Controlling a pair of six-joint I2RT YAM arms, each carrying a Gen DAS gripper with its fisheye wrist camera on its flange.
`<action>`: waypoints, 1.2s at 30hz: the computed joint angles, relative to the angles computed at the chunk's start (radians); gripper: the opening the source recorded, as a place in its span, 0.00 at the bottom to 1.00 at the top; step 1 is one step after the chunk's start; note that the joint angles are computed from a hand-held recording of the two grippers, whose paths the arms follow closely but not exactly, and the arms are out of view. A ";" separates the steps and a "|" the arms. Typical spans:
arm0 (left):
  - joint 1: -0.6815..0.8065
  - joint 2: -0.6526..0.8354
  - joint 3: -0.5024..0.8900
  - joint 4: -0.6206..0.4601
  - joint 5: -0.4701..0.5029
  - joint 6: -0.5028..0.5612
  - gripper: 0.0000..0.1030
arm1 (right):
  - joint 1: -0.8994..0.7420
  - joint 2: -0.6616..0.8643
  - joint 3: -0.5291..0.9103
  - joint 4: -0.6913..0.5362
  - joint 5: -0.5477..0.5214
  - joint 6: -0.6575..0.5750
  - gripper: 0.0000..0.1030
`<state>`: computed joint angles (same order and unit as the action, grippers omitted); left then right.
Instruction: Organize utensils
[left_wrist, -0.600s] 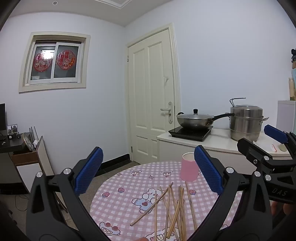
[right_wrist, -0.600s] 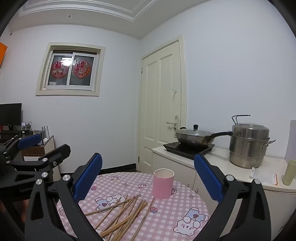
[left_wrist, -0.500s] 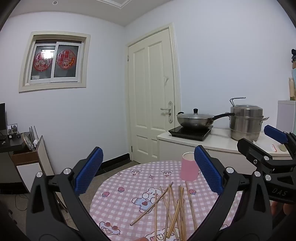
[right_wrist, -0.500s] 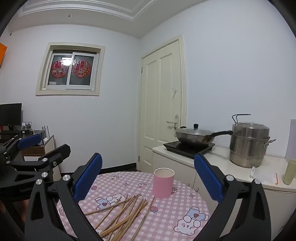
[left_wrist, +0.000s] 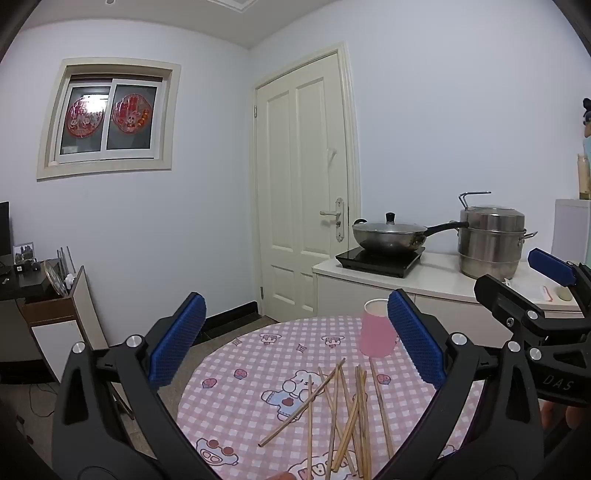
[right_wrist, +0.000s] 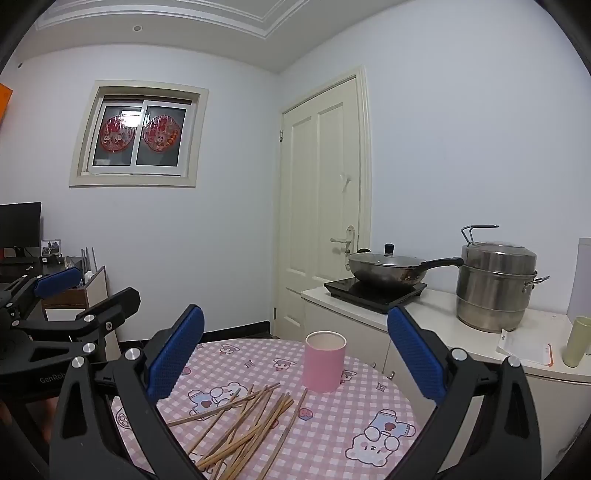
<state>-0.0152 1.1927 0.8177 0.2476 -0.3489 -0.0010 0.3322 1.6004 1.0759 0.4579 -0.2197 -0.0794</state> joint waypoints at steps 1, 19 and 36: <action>0.010 0.016 -0.001 0.013 0.009 -0.001 0.94 | 0.001 0.002 0.016 -0.017 0.003 0.001 0.93; 0.006 0.014 0.014 -0.012 0.002 -0.003 0.94 | -0.001 -0.003 0.016 -0.029 0.003 0.003 0.93; -0.002 0.012 0.034 -0.032 -0.009 -0.001 0.94 | -0.009 -0.005 0.026 -0.042 -0.003 0.004 0.93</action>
